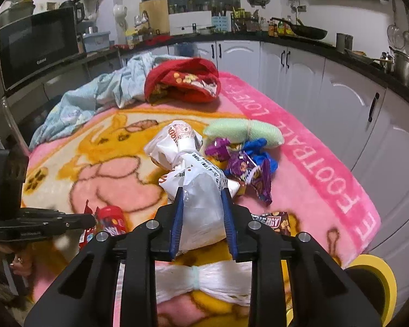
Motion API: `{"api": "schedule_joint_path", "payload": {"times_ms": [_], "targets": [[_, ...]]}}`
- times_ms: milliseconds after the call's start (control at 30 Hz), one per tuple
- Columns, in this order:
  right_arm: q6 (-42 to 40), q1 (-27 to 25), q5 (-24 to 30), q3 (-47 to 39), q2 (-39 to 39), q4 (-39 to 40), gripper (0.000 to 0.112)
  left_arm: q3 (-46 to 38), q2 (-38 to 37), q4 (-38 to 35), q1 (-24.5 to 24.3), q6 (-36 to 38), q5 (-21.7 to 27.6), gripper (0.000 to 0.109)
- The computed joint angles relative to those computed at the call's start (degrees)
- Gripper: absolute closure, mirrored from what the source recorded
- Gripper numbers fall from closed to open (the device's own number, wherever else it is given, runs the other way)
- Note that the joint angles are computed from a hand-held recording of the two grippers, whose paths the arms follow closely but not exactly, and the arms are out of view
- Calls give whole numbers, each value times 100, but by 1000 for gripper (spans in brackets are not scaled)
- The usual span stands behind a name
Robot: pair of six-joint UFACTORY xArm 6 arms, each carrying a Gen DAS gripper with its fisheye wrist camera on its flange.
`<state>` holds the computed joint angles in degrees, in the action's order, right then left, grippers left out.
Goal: Collect trash
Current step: 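Grasp the white plastic bag with the right gripper while the left grasps a red wrapper, then carry the white bag and red wrapper over the bin and release both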
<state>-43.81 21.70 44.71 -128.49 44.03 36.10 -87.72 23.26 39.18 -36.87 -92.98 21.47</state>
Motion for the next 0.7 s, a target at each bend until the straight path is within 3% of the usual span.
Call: {"api": "schedule_joint_path", "payload": {"times_ms": [400, 700], "targets": [[-461, 21, -281, 782, -677, 671, 91, -106, -378, 978, -33, -583, 552, 108], [-721, -142, -447, 1306, -1204, 1173, 91, -1014, 2, 1122, -135, -164, 857, 108]]}}
